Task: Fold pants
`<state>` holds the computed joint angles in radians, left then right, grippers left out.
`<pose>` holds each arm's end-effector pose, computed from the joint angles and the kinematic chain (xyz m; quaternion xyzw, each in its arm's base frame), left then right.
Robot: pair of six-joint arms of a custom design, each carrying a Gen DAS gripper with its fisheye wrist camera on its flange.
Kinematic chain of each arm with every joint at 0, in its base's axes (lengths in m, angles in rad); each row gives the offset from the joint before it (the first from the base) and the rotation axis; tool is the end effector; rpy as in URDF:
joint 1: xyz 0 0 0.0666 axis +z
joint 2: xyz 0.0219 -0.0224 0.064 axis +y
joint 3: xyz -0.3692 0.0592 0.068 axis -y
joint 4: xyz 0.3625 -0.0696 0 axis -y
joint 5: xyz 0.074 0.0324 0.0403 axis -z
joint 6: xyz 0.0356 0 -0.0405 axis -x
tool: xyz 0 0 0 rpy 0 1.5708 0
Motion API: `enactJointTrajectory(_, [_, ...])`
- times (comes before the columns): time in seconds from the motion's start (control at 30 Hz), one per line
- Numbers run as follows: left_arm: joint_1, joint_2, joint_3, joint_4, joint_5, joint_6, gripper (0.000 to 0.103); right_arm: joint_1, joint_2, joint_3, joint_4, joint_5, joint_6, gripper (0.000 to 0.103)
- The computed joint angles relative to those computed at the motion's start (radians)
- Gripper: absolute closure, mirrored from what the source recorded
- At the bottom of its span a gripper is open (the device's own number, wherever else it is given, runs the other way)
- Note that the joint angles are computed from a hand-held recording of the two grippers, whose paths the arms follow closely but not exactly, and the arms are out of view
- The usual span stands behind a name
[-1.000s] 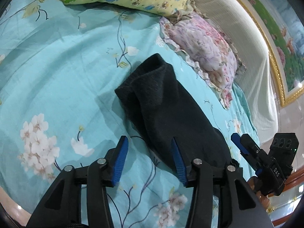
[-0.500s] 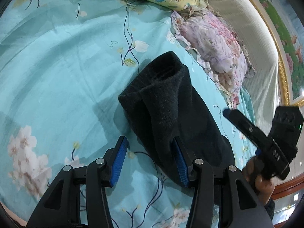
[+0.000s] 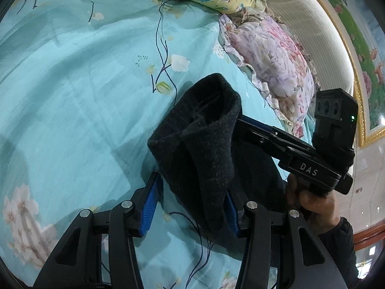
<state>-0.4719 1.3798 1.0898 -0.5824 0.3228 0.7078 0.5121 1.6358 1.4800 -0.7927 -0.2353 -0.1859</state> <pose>0.3822 -0.2082 0.3197 -0.0545 0.9275 -0.3133 0.1966 0.4625 0.2690 0.3500 -0.1890 0.9270 0.2090 0.2475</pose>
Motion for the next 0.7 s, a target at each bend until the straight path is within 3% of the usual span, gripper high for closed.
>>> enactJointTrajectory(0.17, [-0.010,0.018,0.021,-0.009,-0.034,-0.023,0.062,-0.007,0.037,0.033,-0.022,-0.058,0.010,0.061])
enactJointTrajectory(0.23, [-0.015,0.021,0.027,-0.015,-0.042,-0.036,0.075,-0.007,0.032,0.028,-0.013,-0.073,0.007,0.070])
enactJointTrajectory(0.33, [-0.023,0.012,0.026,-0.010,-0.049,-0.032,0.083,-0.003,0.010,0.010,-0.004,-0.064,0.005,0.081])
enactJointTrajectory(0.5, [-0.050,-0.030,0.035,-0.011,-0.083,-0.041,0.084,0.005,-0.054,-0.037,0.042,-0.042,-0.029,0.083])
enactJointTrajectory(0.7, [-0.096,-0.086,0.057,-0.012,-0.104,-0.046,0.084,-0.013,-0.168,-0.122,0.127,-0.076,-0.096,0.084])
